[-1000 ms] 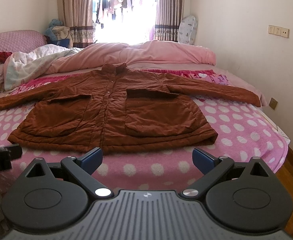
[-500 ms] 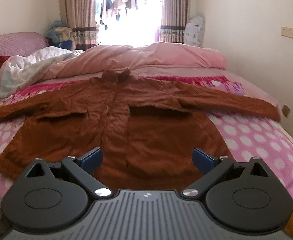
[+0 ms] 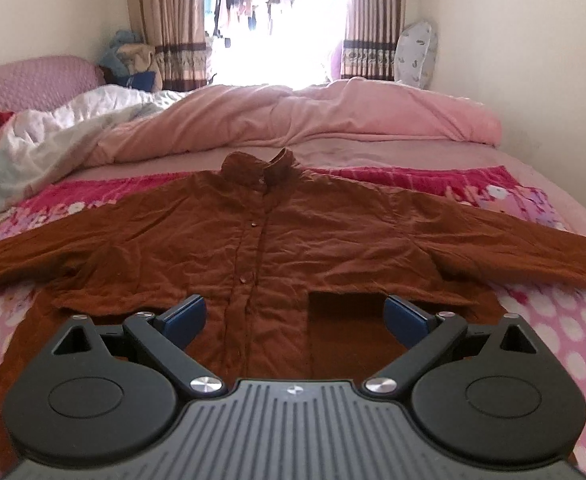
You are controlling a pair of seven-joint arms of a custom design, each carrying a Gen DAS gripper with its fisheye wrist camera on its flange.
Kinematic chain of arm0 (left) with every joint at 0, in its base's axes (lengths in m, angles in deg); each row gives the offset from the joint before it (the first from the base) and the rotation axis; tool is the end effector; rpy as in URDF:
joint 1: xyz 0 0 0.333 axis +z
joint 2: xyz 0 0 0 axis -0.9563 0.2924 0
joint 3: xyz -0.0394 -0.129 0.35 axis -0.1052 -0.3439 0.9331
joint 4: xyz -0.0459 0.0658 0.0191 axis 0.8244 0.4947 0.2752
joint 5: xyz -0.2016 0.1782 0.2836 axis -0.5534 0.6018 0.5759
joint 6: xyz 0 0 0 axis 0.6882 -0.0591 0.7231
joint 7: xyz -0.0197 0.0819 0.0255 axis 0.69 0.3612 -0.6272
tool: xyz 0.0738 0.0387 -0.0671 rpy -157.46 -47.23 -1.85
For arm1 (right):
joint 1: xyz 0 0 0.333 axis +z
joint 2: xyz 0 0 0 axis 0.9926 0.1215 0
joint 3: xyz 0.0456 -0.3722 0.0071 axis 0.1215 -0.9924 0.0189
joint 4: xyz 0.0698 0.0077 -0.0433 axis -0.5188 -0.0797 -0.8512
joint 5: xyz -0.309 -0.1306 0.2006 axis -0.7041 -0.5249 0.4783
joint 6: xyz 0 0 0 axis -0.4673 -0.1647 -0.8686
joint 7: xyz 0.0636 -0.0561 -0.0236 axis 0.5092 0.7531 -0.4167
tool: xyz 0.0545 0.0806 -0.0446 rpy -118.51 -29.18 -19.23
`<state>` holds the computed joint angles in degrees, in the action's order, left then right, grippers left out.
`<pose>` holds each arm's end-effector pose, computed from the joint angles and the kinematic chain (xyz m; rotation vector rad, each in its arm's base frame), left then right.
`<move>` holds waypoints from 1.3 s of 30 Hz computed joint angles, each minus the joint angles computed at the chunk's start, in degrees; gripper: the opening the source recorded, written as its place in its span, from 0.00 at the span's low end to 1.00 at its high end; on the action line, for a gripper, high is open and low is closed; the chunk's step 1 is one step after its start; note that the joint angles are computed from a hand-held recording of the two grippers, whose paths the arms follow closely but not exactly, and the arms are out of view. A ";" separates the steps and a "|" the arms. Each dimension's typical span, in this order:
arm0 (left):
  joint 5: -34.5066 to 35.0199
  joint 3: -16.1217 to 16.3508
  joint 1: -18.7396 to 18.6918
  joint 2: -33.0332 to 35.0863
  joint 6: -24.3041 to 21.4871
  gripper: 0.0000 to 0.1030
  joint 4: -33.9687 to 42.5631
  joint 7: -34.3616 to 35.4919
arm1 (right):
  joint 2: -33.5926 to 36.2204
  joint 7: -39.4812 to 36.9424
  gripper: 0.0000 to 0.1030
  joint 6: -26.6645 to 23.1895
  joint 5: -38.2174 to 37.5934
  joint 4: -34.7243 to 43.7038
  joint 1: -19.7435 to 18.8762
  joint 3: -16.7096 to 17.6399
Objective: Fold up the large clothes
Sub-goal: 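Move the left gripper to the cuff of the nearest coat sleeve, then grasp the sleeve cuff with the left gripper, fold it across the coat body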
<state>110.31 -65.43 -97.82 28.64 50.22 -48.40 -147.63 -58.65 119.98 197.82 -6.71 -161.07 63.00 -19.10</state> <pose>0.4892 -0.3179 0.4674 -2.1905 0.2470 -0.7896 0.7255 0.1338 0.5190 -1.8239 1.1560 -0.6516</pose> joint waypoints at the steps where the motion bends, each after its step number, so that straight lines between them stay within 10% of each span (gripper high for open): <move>1: 0.45 0.60 0.64 -0.69 0.55 0.99 -1.34 -1.30 | 0.61 0.89 1.00 -1.04 -0.53 2.11 3.30 -3.24; 14: 9.77 5.41 13.18 -5.56 11.87 0.96 -13.98 -23.98 | 12.44 3.72 1.00 -13.76 2.62 25.99 23.66 -21.47; 19: 11.57 5.41 14.24 -4.57 10.66 0.87 -12.64 -23.99 | 15.97 1.29 1.00 -18.33 3.98 31.98 26.02 -22.75; 21: 11.66 5.93 15.07 -4.44 12.43 0.45 -12.43 -23.78 | 16.63 0.76 1.00 -19.11 4.25 33.12 27.05 -23.84; 22: 11.55 6.32 15.68 -4.49 14.10 0.41 -12.60 -24.19 | 16.79 0.75 1.00 -19.29 4.36 33.33 27.51 -24.41; 30: 12.98 5.99 16.28 -5.26 13.51 0.16 -13.02 -24.87 | 17.04 1.02 1.00 -21.21 6.18 34.31 27.96 -25.91; 39: 19.28 4.13 13.13 -3.21 9.43 0.12 -2.91 -15.07 | 14.28 -0.09 1.00 -18.95 9.20 29.84 24.69 -23.74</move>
